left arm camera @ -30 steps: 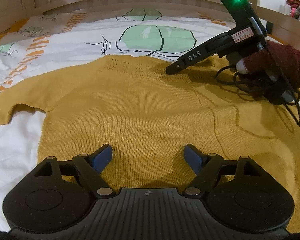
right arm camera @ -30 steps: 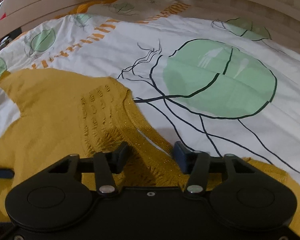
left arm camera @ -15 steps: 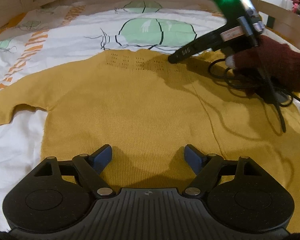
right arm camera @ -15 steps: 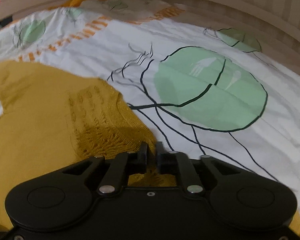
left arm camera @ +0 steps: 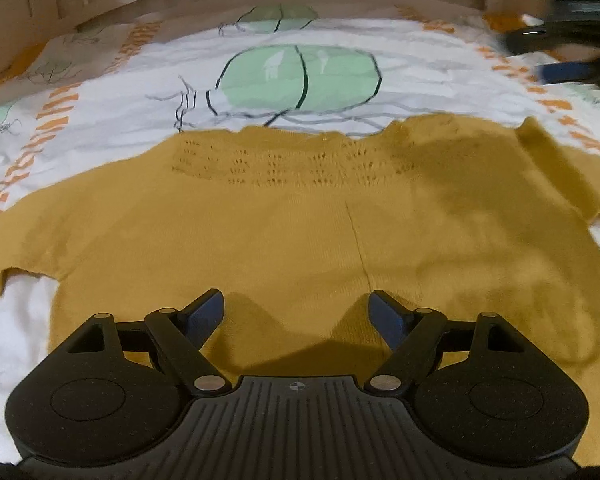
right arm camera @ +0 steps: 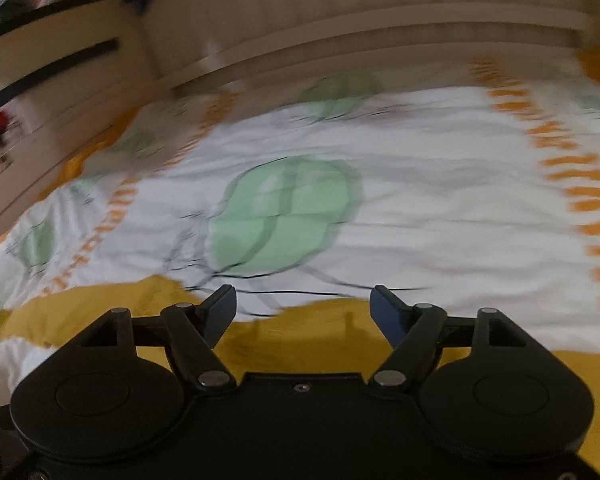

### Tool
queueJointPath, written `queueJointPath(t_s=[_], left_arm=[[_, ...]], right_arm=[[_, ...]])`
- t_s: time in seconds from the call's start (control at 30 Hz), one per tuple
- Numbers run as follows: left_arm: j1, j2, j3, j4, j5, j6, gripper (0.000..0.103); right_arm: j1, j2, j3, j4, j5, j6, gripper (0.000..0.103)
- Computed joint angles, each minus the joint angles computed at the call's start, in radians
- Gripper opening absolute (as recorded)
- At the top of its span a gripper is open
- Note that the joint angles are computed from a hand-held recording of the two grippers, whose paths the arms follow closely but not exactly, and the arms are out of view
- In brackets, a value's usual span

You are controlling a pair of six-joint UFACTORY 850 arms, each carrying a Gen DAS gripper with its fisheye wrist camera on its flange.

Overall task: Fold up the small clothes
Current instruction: 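Lift the sleeve with the right tool and lay it across the sweater body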

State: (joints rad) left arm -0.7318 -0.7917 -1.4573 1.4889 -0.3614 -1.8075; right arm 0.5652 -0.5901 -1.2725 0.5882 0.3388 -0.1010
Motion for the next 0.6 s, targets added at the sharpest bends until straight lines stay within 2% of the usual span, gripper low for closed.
queueJointPath(t_s=[0.1, 0.23, 0.3, 0.4, 0.6], left_arm=[[-0.008, -0.006, 0.014, 0.091, -0.017, -0.13, 0.081], [-0.008, -0.002, 0.066, 0.328, -0.047, -0.394, 0.096], [-0.001, -0.002, 0.072, 0.389, -0.038, -0.477, 0.097], [-0.005, -0.003, 0.065, 0.359, -0.044, -0.442, 0.098], [-0.011, -0.01, 0.064, 0.361, -0.067, -0.444, 0.1]], right_arm=[[-0.03, 0.086, 0.112, 0.146, 0.032, -0.102, 0.078], [-0.08, 0.188, 0.252, 0.303, 0.071, -0.162, 0.078], [-0.102, 0.228, 0.308, 0.442, 0.094, -0.277, 0.078], [-0.142, 0.285, 0.389, 0.601, 0.125, -0.392, 0.078], [-0.241, 0.361, 0.512, 0.703, 0.133, -0.353, 0.078]])
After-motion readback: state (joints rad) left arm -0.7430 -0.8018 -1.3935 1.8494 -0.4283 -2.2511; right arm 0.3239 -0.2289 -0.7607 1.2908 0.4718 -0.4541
